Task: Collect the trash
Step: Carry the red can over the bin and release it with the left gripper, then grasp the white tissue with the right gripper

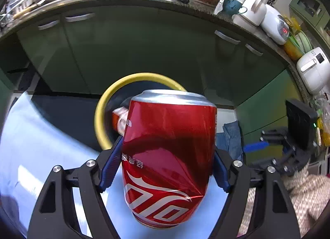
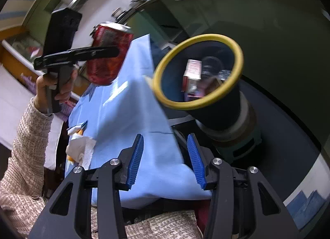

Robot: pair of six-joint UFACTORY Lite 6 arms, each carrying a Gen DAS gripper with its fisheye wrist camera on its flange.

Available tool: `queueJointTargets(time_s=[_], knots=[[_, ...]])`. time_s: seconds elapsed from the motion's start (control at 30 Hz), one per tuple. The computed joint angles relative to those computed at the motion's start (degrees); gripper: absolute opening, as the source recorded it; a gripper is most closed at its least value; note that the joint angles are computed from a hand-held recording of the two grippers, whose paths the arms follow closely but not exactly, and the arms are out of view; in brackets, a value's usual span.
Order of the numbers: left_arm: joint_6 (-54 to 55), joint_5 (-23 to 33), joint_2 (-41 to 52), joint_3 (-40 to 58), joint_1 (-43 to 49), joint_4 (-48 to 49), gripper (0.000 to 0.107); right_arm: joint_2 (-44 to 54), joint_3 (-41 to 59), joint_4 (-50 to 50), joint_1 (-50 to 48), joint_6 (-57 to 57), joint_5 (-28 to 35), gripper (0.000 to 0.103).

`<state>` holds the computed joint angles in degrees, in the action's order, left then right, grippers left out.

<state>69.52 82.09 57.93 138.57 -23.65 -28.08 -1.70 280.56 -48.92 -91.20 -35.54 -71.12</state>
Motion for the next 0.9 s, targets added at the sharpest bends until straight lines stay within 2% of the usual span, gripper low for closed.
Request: queueJointTargets(time_s=[0.13,0.3,0.4,0.5,0.63,0.73,0.83,0.9], knots=[[-4.92,-6.4,2.88,-1.21,-7.08,1.8,0.072,1.1,3.93,-1.03,3.01,7.02,-0.86,0.045],[-9.81,-10.88,5.93,-0.51,-11.62,5.01,0.075,1.65,5.8,-1.63,3.88,9.3,-0.5,0.048],[-10.22,-12.64,3.61,-3.9,-11.27,5.1,0.078,1.07,4.59,-1.74,3.35,7.88,-0.38,0.049],[-6.63,-14.54,-3.93,-12.93,-8.49,3.68,0.08,0.87,3.36,-1.69,2.78,5.98,-0.48,0.049],[1.27,-11.4,-17.89,-24.57,0.91,-2.87,0.081,-0.67,-0.92,-1.28,-0.3,-1.6,1.27,0.049],[8.12,-4.69,-25.64,-28.71,12.64,-10.09,0.086,-3.72,-6.6,0.1,-4.07,-10.7,4.34,0.05],[14.15,2.44,-27.81,-27.51,25.53,-15.73,0.088,-8.98,-14.94,3.55,-8.54,-22.12,7.74,0.053],[16.3,7.46,-25.79,-22.34,35.82,-19.75,0.089,-12.3,-20.2,5.78,-10.65,-28.06,8.88,0.054]])
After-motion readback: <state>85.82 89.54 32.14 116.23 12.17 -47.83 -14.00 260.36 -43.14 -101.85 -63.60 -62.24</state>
